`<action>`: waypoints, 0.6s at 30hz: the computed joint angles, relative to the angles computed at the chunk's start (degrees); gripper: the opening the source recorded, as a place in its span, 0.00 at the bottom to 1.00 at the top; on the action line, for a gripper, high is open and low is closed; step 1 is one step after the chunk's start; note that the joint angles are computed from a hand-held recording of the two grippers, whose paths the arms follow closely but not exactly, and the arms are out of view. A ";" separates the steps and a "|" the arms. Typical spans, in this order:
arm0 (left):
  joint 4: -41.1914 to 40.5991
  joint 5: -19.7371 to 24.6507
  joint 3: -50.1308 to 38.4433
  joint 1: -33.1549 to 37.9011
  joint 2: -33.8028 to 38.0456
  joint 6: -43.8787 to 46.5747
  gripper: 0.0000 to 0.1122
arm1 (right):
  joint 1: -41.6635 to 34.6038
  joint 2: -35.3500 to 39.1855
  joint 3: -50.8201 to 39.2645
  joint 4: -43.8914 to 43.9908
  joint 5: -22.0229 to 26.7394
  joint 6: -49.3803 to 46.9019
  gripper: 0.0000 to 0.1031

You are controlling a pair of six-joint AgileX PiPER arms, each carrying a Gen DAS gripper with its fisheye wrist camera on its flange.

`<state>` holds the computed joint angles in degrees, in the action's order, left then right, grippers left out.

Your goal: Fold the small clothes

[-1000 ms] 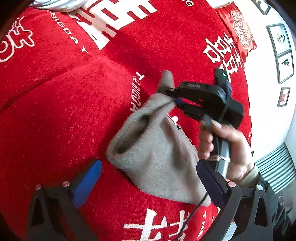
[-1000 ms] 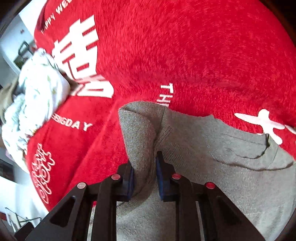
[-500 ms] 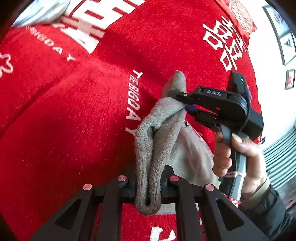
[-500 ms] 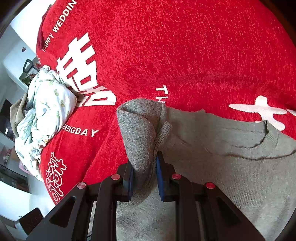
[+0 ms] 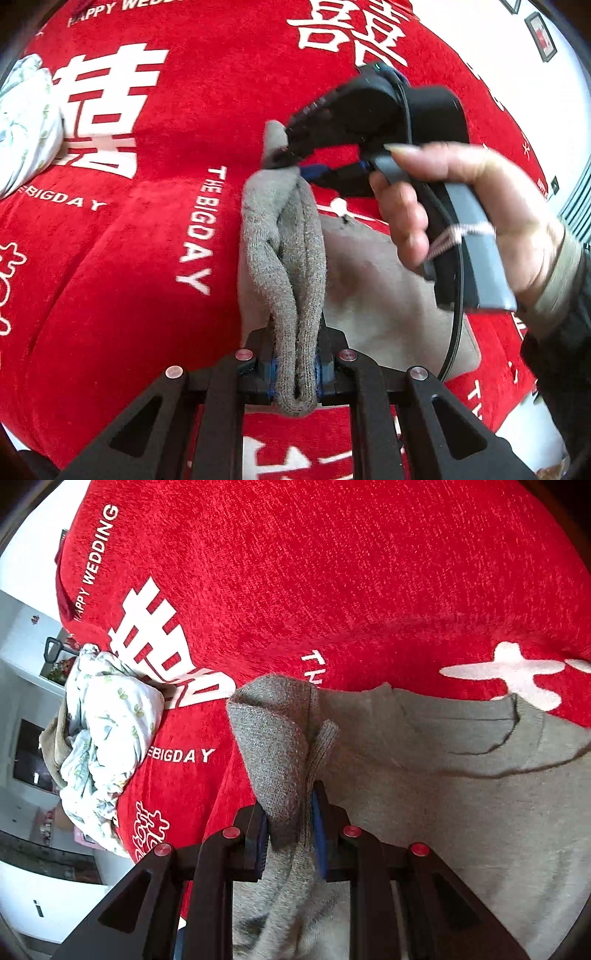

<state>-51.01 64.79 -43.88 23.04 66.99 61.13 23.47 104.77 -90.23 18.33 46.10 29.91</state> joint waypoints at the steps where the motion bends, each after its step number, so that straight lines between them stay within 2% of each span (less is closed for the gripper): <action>1: 0.40 -0.13 -0.08 -0.72 -0.12 -0.89 0.13 | -0.14 0.33 -1.32 -0.63 1.79 0.16 0.22; 8: 4.22 -2.23 -1.21 -5.63 -0.13 -7.29 0.13 | -0.96 2.30 -7.78 -2.22 10.28 -0.26 0.22; 18: 9.44 -6.58 -1.59 -14.15 -3.47 -15.74 0.13 | -1.22 1.55 -11.41 -5.48 16.81 -1.93 0.22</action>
<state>-41.57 58.20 -45.47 8.90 63.52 45.40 22.25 106.32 -101.63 12.86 62.91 27.98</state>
